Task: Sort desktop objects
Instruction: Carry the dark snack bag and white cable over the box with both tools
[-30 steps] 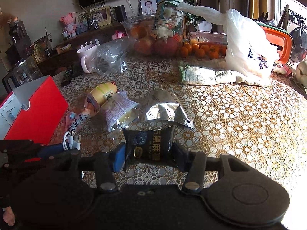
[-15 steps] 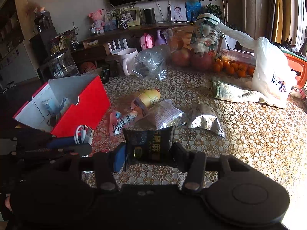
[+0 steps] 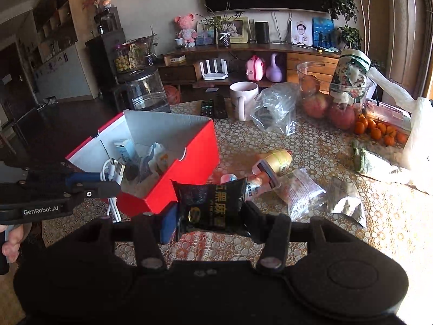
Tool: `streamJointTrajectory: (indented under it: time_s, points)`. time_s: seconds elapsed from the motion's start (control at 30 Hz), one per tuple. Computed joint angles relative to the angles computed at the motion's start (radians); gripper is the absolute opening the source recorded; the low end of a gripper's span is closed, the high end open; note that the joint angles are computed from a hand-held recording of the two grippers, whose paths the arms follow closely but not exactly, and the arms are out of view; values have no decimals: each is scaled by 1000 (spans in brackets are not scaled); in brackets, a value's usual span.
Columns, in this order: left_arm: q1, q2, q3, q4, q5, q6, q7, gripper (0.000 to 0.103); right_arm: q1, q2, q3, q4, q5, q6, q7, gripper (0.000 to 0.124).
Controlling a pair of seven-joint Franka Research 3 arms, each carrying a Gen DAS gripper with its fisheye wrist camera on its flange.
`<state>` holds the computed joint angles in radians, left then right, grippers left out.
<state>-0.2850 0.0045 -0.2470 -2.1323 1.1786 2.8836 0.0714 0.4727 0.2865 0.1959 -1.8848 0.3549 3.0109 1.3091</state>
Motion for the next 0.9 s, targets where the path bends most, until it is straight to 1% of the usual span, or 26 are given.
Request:
streamJointTrajectory:
  time_s: [0.2,0.37,0.57,0.7,0.8,0.9]
  points:
    - [39,-71,7,-65,-50,-14,52,15,32,44,-8,84,-45,-41,-4,52]
    - [81,-105,4,-99,-75,-19,85,15,77,102,-37,184,-114,-82,19,52]
    - [121,-111,10,-112,-125,-23,139,15,104,200,-43,330,-167,-134,8,52]
    - [144,-105,14,-102,-123,-41,151,15,125,266,-53,427,-189,-164,8,52]
    - [157,-104,23,-99,-130,-48,162,15,158,320,-88,505,-226,-186,36,52]
    - [162,-89,33,-89,-182,-68,229,15,171,381,-101,597,-248,-225,49,52]
